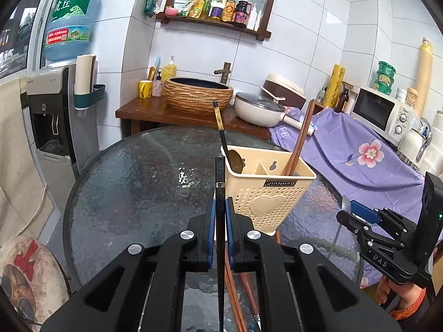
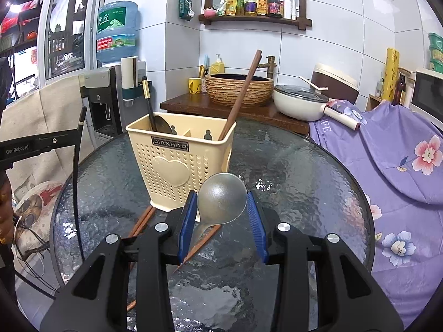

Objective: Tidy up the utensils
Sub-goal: 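Lift the black chopstick over the caddy while the right tool carries the clear spoon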

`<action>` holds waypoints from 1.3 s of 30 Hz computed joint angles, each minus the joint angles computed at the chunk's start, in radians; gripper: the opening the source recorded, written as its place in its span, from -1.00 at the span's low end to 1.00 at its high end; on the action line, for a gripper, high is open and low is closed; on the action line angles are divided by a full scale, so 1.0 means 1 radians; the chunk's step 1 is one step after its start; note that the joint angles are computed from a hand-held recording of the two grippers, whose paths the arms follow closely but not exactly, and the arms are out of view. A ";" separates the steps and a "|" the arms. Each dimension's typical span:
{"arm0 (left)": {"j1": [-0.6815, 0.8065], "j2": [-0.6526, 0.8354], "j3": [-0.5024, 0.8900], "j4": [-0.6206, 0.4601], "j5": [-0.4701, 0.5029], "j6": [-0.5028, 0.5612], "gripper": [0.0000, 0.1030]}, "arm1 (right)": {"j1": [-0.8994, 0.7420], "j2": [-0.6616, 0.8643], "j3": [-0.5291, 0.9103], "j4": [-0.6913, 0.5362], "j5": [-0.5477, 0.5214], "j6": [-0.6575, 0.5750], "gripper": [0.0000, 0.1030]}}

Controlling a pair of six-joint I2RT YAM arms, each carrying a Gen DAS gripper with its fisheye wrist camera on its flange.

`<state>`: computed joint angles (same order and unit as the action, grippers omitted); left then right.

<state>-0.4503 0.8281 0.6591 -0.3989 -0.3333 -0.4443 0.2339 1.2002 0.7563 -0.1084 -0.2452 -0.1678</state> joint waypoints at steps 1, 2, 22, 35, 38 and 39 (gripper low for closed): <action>-0.002 -0.004 0.003 -0.004 -0.003 0.002 -0.86 | 0.001 -0.004 0.003 -0.005 -0.001 -0.002 -0.27; -0.002 -0.008 0.004 -0.004 -0.003 0.003 -0.86 | 0.002 -0.008 0.011 -0.014 -0.005 -0.005 -0.27; -0.014 -0.034 0.168 -0.070 -0.007 0.087 -0.86 | -0.011 0.053 0.218 -0.134 -0.073 -0.010 -0.27; -0.018 0.225 0.577 -0.068 -0.083 0.200 -0.86 | 0.093 0.206 0.537 -0.071 0.156 -0.050 -0.27; -0.005 0.287 0.608 -0.044 -0.099 0.202 -0.86 | 0.133 0.254 0.573 0.000 0.252 -0.084 -0.27; 0.005 0.306 0.607 -0.033 -0.093 0.197 -0.86 | 0.144 0.266 0.570 0.023 0.274 -0.095 -0.27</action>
